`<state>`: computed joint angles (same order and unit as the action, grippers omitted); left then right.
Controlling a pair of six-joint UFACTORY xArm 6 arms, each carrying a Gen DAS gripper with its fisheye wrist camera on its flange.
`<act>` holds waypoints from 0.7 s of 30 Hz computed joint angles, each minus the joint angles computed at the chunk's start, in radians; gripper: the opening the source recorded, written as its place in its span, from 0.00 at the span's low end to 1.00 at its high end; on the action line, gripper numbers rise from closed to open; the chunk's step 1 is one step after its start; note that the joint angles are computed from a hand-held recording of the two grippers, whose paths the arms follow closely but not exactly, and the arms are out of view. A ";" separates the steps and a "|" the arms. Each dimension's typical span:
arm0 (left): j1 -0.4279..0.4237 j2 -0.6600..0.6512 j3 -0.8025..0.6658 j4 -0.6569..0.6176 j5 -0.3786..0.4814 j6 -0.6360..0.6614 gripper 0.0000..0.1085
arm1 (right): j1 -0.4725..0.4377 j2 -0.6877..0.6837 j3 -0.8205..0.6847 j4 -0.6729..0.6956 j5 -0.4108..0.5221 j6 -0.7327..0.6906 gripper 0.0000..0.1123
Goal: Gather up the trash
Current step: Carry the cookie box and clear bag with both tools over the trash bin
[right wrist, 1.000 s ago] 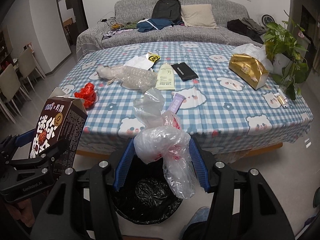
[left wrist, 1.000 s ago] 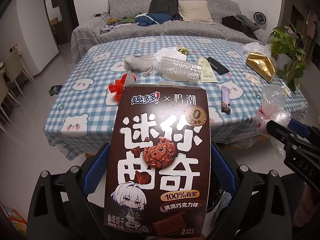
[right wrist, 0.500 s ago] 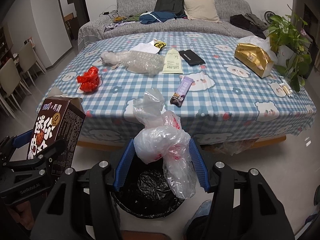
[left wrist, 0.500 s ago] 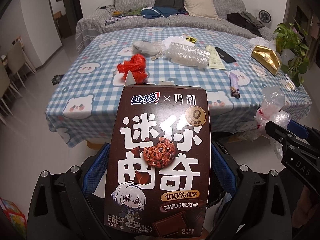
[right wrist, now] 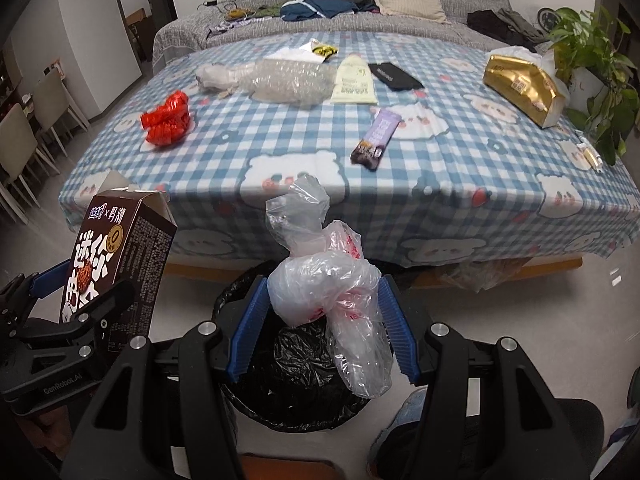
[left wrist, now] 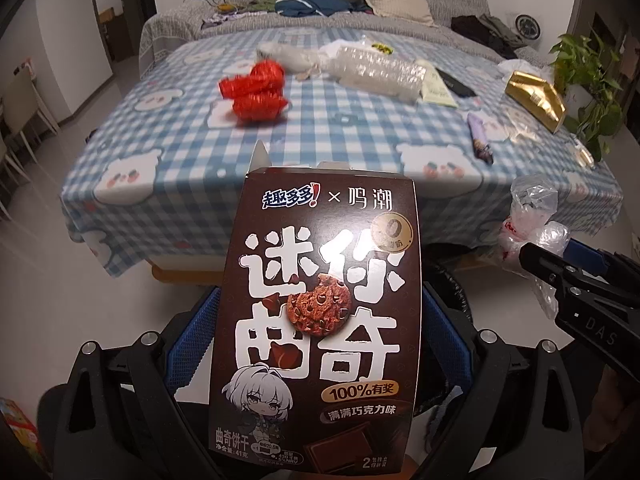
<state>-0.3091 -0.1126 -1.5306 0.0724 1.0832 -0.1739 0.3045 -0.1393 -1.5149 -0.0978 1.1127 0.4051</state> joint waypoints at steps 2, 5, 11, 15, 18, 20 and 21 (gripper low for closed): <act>0.006 0.002 0.027 -0.007 -0.010 -0.002 0.85 | 0.002 0.006 0.016 0.004 -0.004 -0.003 0.49; 0.015 0.005 0.066 -0.014 -0.032 0.001 0.85 | 0.007 0.012 0.044 0.009 -0.014 -0.007 0.49; 0.031 0.009 0.147 -0.027 -0.074 0.002 0.85 | 0.012 0.038 0.077 0.042 -0.025 -0.023 0.49; 0.044 0.024 0.195 -0.036 -0.118 0.000 0.85 | 0.014 0.061 0.095 0.058 -0.050 -0.032 0.49; 0.052 0.037 0.222 -0.047 -0.138 -0.004 0.85 | 0.016 0.081 0.106 0.074 -0.071 -0.039 0.49; 0.053 0.052 0.234 -0.044 -0.154 -0.013 0.85 | 0.020 0.095 0.113 0.082 -0.084 -0.044 0.49; 0.053 0.059 0.235 -0.039 -0.159 -0.017 0.85 | 0.022 0.103 0.115 0.083 -0.090 -0.045 0.49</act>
